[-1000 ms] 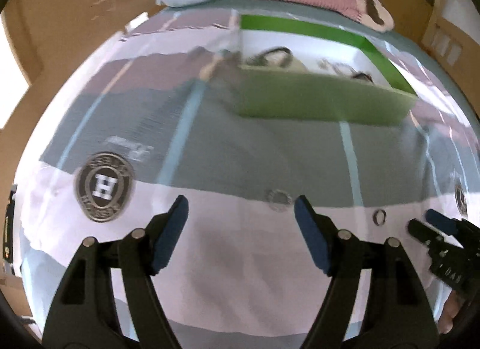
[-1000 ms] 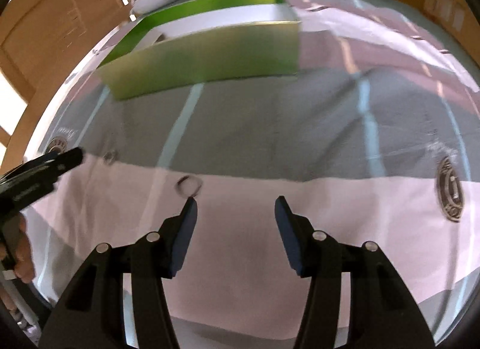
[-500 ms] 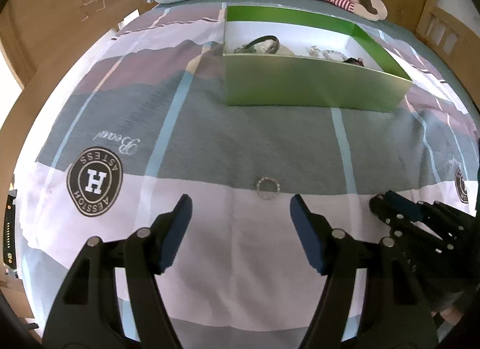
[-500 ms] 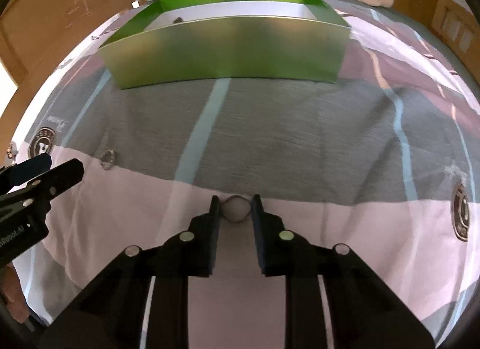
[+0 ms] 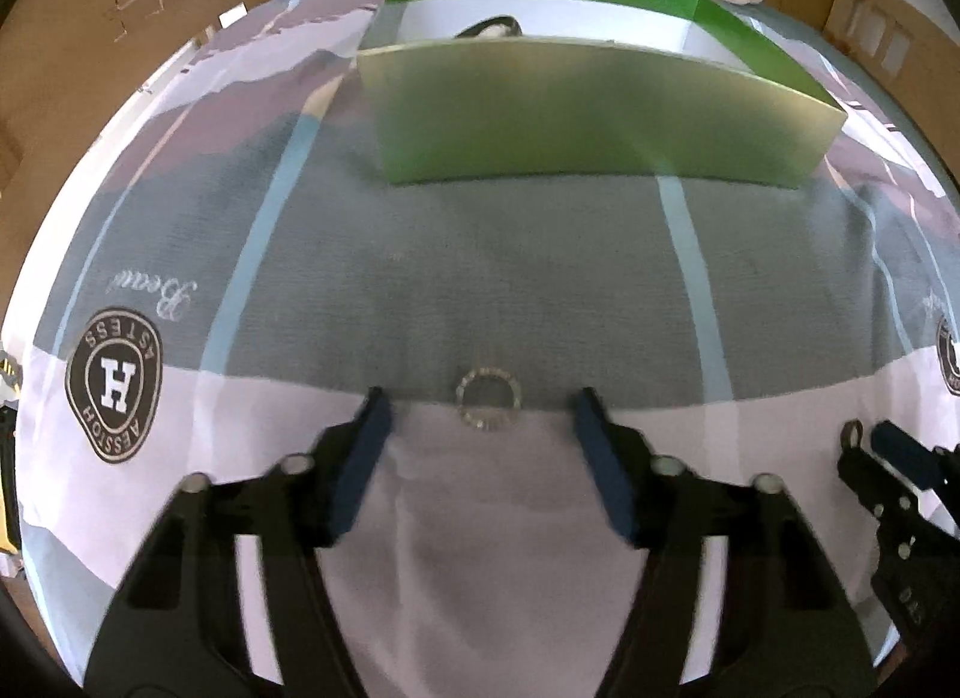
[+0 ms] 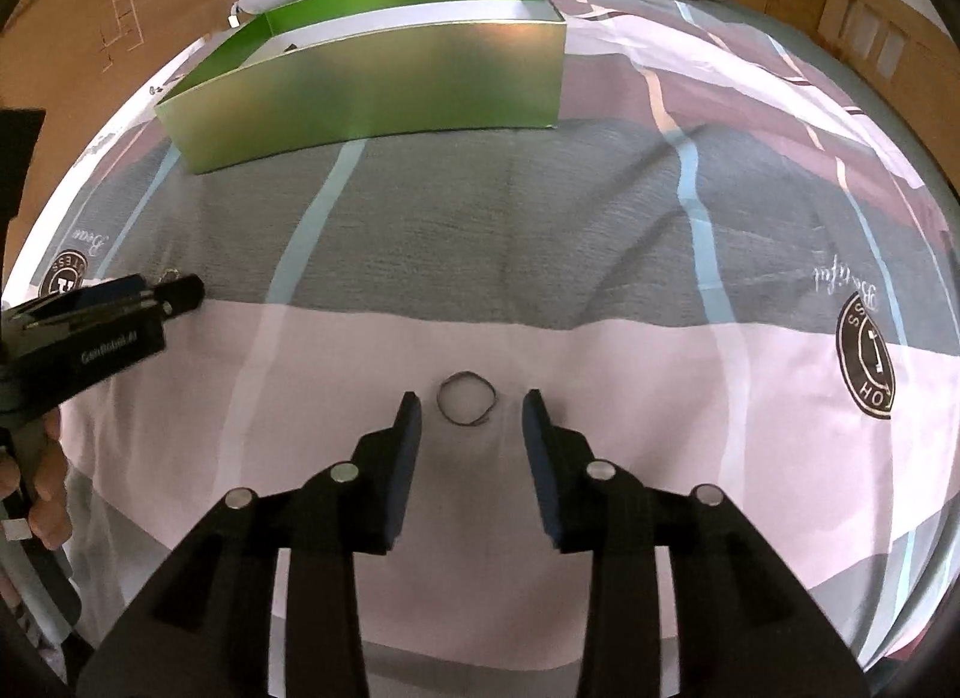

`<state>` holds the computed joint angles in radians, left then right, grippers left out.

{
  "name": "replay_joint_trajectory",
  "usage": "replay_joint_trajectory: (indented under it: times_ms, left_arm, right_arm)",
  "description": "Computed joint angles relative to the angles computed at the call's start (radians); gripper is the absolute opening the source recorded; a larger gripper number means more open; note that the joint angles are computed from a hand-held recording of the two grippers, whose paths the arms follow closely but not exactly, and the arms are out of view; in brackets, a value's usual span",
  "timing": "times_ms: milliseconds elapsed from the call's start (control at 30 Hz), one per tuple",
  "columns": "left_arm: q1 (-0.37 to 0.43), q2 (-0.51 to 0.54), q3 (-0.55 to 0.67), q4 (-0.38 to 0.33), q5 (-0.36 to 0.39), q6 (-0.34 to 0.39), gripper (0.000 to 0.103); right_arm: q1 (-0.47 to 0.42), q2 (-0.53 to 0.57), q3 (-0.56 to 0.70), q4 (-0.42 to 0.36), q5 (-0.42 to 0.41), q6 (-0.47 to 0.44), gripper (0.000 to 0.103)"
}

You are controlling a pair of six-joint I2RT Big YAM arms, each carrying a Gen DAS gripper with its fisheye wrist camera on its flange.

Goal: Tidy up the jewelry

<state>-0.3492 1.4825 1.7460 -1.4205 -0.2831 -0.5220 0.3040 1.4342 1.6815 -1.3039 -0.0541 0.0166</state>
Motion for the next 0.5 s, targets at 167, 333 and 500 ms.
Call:
replay_joint_trajectory:
  times_ms: [167, 333, 500]
  left_arm:
    - [-0.025, 0.006, 0.016, -0.007, 0.002, 0.003, 0.021]
    - [-0.083, -0.026, -0.007, -0.019, 0.040, -0.019, 0.021]
    - [-0.127, -0.081, -0.040, -0.004, 0.058, -0.065, 0.024]
  right_arm:
    - [0.011, -0.006, -0.009, 0.005, -0.005, -0.002, 0.035]
    - [-0.005, -0.015, -0.009, -0.016, -0.045, 0.014, 0.035]
    - [-0.035, -0.040, -0.015, -0.027, -0.072, 0.014, 0.035]
